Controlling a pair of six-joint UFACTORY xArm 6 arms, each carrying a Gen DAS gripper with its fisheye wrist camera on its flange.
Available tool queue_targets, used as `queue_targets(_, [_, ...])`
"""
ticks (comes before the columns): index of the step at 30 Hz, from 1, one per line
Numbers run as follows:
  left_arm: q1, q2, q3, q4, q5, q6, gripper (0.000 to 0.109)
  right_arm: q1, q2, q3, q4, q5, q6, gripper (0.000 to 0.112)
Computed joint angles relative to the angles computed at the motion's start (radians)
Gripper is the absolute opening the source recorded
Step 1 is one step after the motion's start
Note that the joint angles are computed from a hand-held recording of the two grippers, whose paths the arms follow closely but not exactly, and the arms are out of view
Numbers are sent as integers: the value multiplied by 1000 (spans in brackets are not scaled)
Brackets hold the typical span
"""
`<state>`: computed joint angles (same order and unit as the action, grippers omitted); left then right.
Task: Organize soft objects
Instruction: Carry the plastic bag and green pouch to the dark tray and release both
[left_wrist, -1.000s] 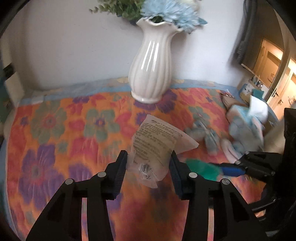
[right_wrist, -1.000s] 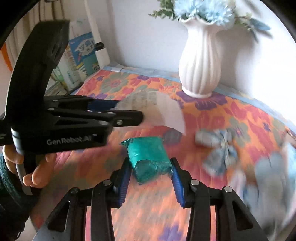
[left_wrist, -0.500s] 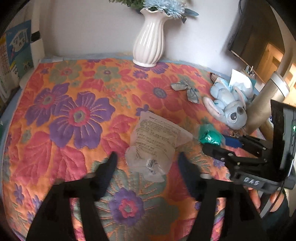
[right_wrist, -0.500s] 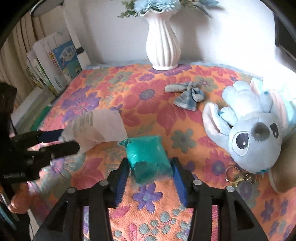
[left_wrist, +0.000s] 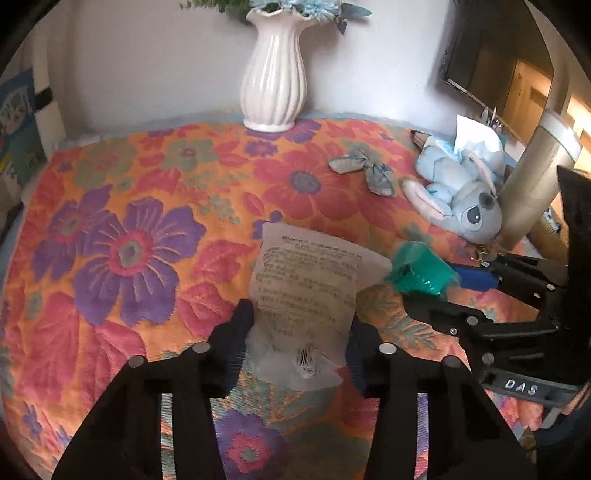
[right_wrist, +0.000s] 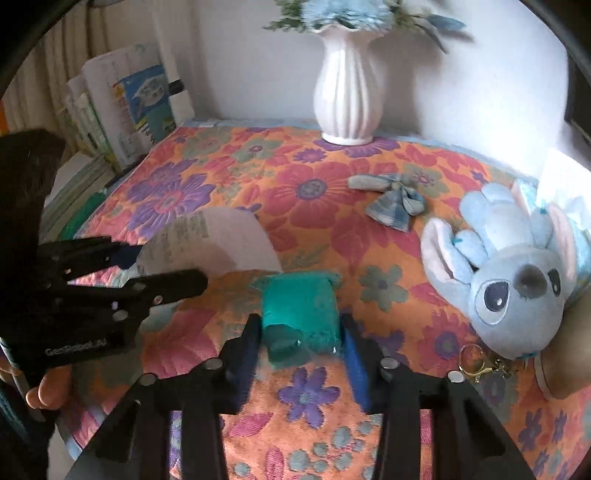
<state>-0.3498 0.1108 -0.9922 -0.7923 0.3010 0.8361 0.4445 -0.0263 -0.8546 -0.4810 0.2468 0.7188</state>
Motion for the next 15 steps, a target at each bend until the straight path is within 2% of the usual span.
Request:
queue_targets(4, [-18, -13, 33, 77, -66, -64, 38, 10, -21, -3, -245, 27, 194, 40])
queue_targets(6, [-24, -36, 49, 51, -53, -47, 38, 20, -46, 7, -336, 56, 287, 40])
queue_targets(10, [-67, -129, 129, -1, -54, 10, 38, 55, -142, 92, -371, 94, 350, 40])
queue_targets(13, [-105, -197, 163, -100, -18, 87, 38, 63, -257, 206, -349, 78, 365, 40])
queue_targets(15, [-130, -227, 170, -148, 9, 120, 38, 66, -339, 275, -339, 110, 382, 40])
